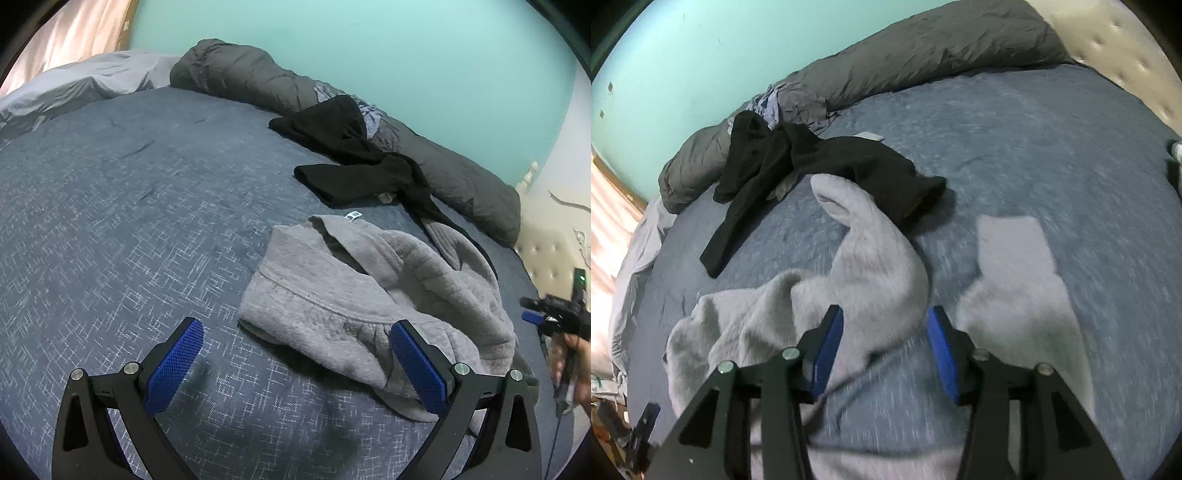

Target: Fold clothes

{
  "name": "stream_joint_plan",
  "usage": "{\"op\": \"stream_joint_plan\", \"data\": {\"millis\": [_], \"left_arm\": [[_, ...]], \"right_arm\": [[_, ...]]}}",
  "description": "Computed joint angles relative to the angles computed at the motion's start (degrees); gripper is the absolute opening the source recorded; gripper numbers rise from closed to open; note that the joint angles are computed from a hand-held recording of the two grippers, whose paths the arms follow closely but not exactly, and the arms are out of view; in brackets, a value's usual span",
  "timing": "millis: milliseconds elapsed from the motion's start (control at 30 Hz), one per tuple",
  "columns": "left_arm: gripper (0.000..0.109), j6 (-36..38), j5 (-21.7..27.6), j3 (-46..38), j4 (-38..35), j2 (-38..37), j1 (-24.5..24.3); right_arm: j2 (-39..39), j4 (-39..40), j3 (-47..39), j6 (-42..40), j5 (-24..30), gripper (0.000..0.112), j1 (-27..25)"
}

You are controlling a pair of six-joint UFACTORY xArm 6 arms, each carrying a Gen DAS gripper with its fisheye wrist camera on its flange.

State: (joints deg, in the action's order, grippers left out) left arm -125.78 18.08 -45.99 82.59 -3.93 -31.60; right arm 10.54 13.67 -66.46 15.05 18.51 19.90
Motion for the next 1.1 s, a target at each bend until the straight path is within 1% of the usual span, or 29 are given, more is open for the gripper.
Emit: {"op": "stream_joint_plan", "data": {"millis": [67,100,133,167,200,233,267,333,400,467,500,533,567,600,633,733,933,1033,1100], "left_arm": [[0.103,-0.4,-0.5,-0.1,0.2,0.3,0.3],[0.103,-0.4,-0.7,-0.1,0.2,0.3,0.4],[0.103,-0.2,-0.7,-0.2,0.2,0.4,0.4],[0.103,-0.1,-0.8,-0.3,0.1,0.5,0.5],[0.103,-0.1,-0.9,-0.3,0.2,0.5,0.6],[0.103,-0.4,-1.1,-0.3,0.4,0.6,0.8],[0.103,-0.7,-1.2,-0.3,0.5,0.6,0.9],[0.103,-0.8,-1.4,-0.3,0.7,0.6,1.2],[0.103,-0.3,-1.3,-0.3,0.4,0.7,1.2],[0.103,0.1,-1.6,-0.4,0.1,1.0,1.4],[0.103,0.0,-1.8,-0.5,0.1,1.1,1.5],[0.103,-0.3,-2.0,-0.6,0.2,1.3,1.6],[0.103,-0.2,-2.0,-0.7,0.2,1.4,1.5],[0.103,0.1,-1.9,-0.8,0.2,1.5,1.4],[0.103,0.5,-1.8,-1.0,0.1,1.5,1.1],[0.103,0.6,-1.7,-1.1,0.0,1.7,1.0],[0.103,1.3,-0.8,-1.1,-0.4,1.4,0.4],[0.103,1.8,-0.2,-0.5,-0.8,0.6,0.1],[0.103,1.6,0.1,-0.2,-0.5,-0.1,0.0]], "right_arm": [[3.7,2.0,-4.3,-1.9,1.7,0.054,0.0],[5.4,-0.2,-6.1,-0.7,2.1,0.054,-0.1],[7.0,-4.8,-8.0,2.6,2.6,0.054,-0.2],[8.5,-7.6,-9.7,4.4,2.7,0.054,-0.4],[9.9,-9.8,-11.4,5.8,2.8,0.054,-0.6],[11.1,-10.2,-12.8,5.8,3.1,0.054,-0.8],[12.7,-11.3,-14.9,6.3,4.2,0.054,-1.0],[15.0,-17.4,-18.2,9.8,6.4,0.054,-1.1],[17.1,-18.1,-20.5,7.7,7.1,0.054,-0.8],[18.7,-17.5,-22.4,5.7,9.0,0.054,-0.5],[19.2,-16.8,-22.9,4.8,9.6,0.048,-0.3],[19.1,-16.3,-22.4,4.2,9.0,0.03,-0.1],[18.8,-15.8,-21.6,3.7,8.0,0.022,0.0],[18.0,-15.8,-20.4,3.5,7.1,0.011,0.0],[17.1,-15.9,-19.2,3.3,6.3,0.009,0.1],[13.4,-16.4,-14.8,2.8,3.0,0.007,0.1],[-1.0,-14.6,-2.4,2.5,-4.3,0.007,-1.7],[-7.8,-16.0,2.2,5.1,-5.1,0.007,-3.1],[-12.1,-12.8,5.7,3.9,-6.7,0.007,-3.6]]}}
